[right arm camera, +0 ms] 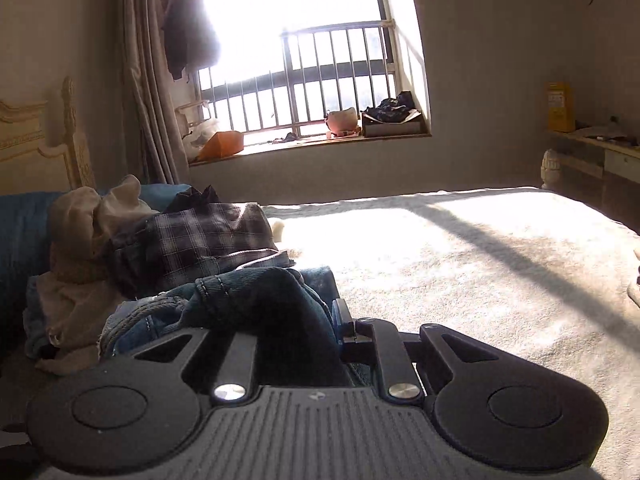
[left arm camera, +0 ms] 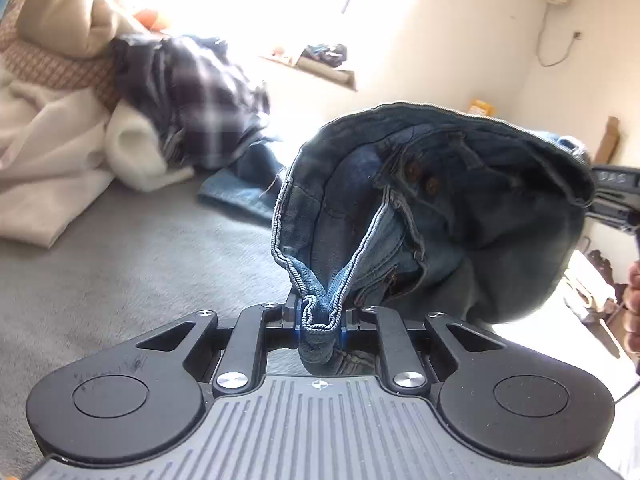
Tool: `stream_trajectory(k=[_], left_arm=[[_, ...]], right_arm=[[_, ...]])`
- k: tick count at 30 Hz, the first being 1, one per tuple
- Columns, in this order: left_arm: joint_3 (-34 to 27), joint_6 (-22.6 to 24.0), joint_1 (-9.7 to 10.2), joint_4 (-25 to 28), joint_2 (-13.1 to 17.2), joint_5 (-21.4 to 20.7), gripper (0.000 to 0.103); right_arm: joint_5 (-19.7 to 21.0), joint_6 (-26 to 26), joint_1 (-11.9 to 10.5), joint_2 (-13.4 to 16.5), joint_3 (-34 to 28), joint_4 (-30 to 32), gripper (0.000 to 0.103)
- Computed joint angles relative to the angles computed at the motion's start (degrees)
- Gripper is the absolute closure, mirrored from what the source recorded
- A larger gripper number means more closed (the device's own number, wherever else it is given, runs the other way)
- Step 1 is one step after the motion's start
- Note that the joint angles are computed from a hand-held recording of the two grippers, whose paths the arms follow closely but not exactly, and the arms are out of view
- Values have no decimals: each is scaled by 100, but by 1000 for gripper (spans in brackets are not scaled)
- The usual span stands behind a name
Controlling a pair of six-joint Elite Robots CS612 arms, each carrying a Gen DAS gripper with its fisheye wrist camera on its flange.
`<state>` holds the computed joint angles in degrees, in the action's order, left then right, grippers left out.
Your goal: Fold clothes
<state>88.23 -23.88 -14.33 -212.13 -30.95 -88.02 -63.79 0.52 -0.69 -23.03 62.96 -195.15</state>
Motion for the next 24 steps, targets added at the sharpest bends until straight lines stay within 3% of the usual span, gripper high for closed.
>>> stream_trajectory(k=[5, 9, 13, 16, 19, 24], left_arm=[[21, 934, -145, -551, -244, -743, 92], [-285, 1359, -335, -639, -343, -1527, 93], [-788, 1470, -546, -668, -308, -2534, 94], [-1262, 1382, -688, -770, -202, -3244, 94], [-1703, 981, -795, -1082, -74, -3891, 94], [-2226, 244, -849, -1635, 126, -4477, 94]], right_arm=[[-289, 1077, -306, -22, 113, -714, 87], [-724, 1753, -650, -222, 483, -1469, 90], [-1198, 1979, -1025, -578, 1079, -2321, 91], [-1605, 1890, -1281, -948, 1569, -2956, 91], [-2009, 1533, -1487, -1346, 2009, -3593, 91], [-2379, 696, -1567, -1768, 2286, -4375, 91]])
